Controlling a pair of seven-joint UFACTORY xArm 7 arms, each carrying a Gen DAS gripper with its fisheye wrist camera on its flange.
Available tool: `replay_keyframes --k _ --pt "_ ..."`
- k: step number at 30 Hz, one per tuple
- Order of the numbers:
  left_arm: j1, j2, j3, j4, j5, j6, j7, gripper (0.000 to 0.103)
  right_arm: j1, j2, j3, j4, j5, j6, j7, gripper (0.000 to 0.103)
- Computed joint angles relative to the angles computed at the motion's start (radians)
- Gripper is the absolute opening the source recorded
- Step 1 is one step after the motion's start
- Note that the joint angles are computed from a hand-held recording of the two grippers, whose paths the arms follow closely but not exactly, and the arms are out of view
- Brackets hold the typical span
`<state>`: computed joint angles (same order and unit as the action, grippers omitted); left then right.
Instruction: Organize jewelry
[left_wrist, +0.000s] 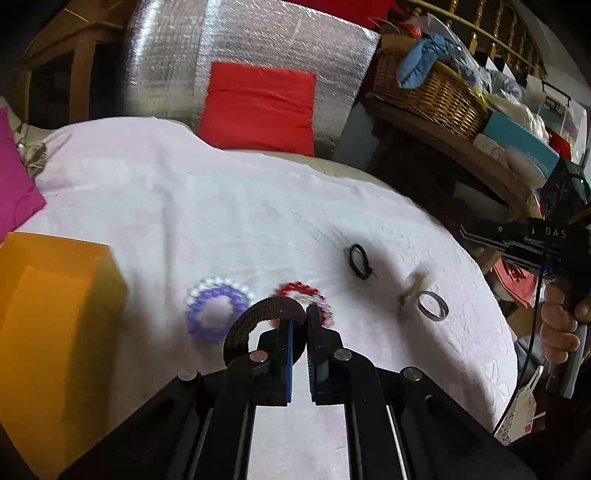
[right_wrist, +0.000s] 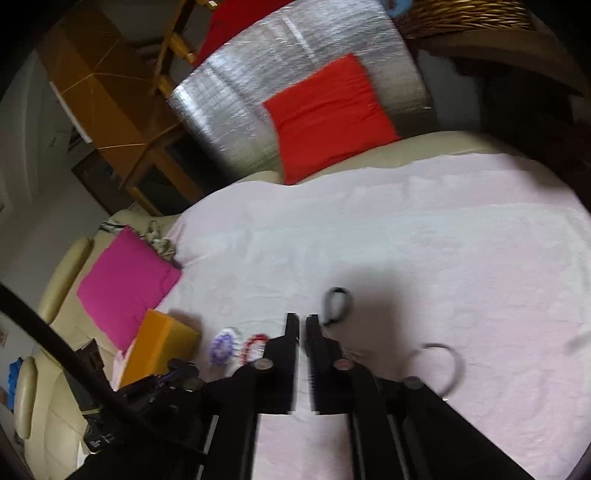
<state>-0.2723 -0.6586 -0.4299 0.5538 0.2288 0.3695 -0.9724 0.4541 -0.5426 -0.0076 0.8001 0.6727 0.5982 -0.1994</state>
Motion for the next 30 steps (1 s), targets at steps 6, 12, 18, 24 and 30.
replay_keyframes --k 6,12,18,24,30 --pt "-0.046 -0.141 0.053 -0.08 -0.031 0.063 0.044 0.007 -0.034 0.088 0.161 0.079 -0.203 -0.015 0.137 0.004" --pt "-0.056 -0.181 0.064 -0.106 -0.07 0.071 0.067 0.007 -0.079 0.145 0.203 0.044 -0.416 0.07 0.268 0.066" --pt "-0.059 -0.154 0.052 -0.093 -0.084 0.048 0.085 0.007 -0.078 0.173 0.217 -0.001 -0.565 -0.023 0.236 0.066" --pt "-0.066 -0.119 0.057 -0.085 -0.092 0.053 0.103 0.007 -0.051 0.232 0.209 -0.021 -0.618 -0.09 0.147 0.067" --pt "-0.059 -0.088 0.054 -0.072 -0.096 0.045 0.098 0.007 -0.044 0.246 0.181 0.042 -0.587 0.07 0.12 0.001"
